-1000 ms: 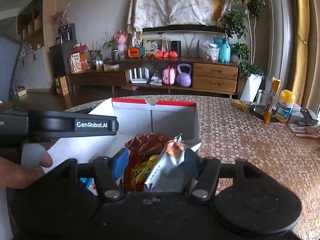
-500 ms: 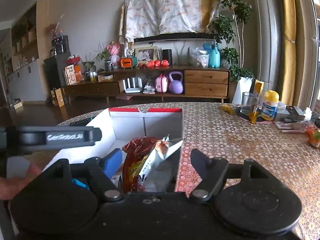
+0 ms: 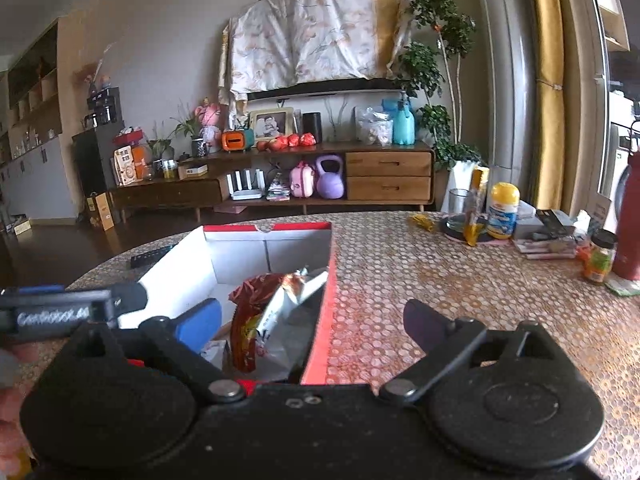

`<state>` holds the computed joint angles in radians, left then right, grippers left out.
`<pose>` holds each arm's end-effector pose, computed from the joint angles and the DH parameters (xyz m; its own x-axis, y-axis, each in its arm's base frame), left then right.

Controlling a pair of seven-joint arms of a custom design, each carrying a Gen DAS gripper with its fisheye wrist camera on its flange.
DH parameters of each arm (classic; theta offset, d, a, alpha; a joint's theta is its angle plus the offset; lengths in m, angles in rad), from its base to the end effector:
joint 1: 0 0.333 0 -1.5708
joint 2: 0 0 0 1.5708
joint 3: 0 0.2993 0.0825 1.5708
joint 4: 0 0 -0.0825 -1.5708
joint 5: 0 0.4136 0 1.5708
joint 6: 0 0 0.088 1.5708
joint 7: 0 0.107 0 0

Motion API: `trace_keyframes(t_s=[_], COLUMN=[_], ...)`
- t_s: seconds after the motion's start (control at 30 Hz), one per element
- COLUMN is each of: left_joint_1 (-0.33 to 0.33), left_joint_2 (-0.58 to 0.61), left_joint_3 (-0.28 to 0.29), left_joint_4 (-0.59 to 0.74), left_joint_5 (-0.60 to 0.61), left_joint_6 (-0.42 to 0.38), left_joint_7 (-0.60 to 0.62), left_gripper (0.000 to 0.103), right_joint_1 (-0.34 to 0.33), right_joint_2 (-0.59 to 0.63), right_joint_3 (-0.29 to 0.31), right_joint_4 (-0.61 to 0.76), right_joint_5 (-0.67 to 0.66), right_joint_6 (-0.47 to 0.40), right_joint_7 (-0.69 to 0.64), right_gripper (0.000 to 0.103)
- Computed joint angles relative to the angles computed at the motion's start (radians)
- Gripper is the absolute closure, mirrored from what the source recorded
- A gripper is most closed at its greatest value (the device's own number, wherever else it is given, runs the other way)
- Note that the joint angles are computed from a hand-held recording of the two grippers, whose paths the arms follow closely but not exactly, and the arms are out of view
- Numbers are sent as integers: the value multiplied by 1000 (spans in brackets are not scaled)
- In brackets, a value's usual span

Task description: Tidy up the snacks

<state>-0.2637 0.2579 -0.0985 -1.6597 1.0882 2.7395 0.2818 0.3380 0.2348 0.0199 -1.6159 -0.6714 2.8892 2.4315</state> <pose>0.6486 -0.2756 0.5119 0.0631 -0.9968 0.0497 -0.4881 -0.0743 -0.8696 0.6467 0.2791 0.5794 0.1238 -0.9856 -0.1150 -0.4683 0.0441 -0.8825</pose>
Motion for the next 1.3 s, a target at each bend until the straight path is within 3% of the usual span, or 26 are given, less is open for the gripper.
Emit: trace_keyframes(t_s=[0.1,0.53,1.3], left_joint_1=[-3,14,24], left_joint_2=[-26,-93,-110], left_joint_3=[0,-26,-42], left_joint_4=[-40,-123,-137], left_joint_5=[34,110,138], left_joint_6=[-9,-12,-3], left_joint_7=[-32,-110,-118], left_gripper=[1,1,1], right_joint_1=[7,-4,-15], right_joint_2=[-24,-90,-106], right_joint_3=[-12,2,15], right_joint_4=[-30,-119,-138], right_joint_5=[-33,-92,-112], right_joint_6=[1,18,9], right_joint_7=[37,106,138], right_gripper=[0,0,0])
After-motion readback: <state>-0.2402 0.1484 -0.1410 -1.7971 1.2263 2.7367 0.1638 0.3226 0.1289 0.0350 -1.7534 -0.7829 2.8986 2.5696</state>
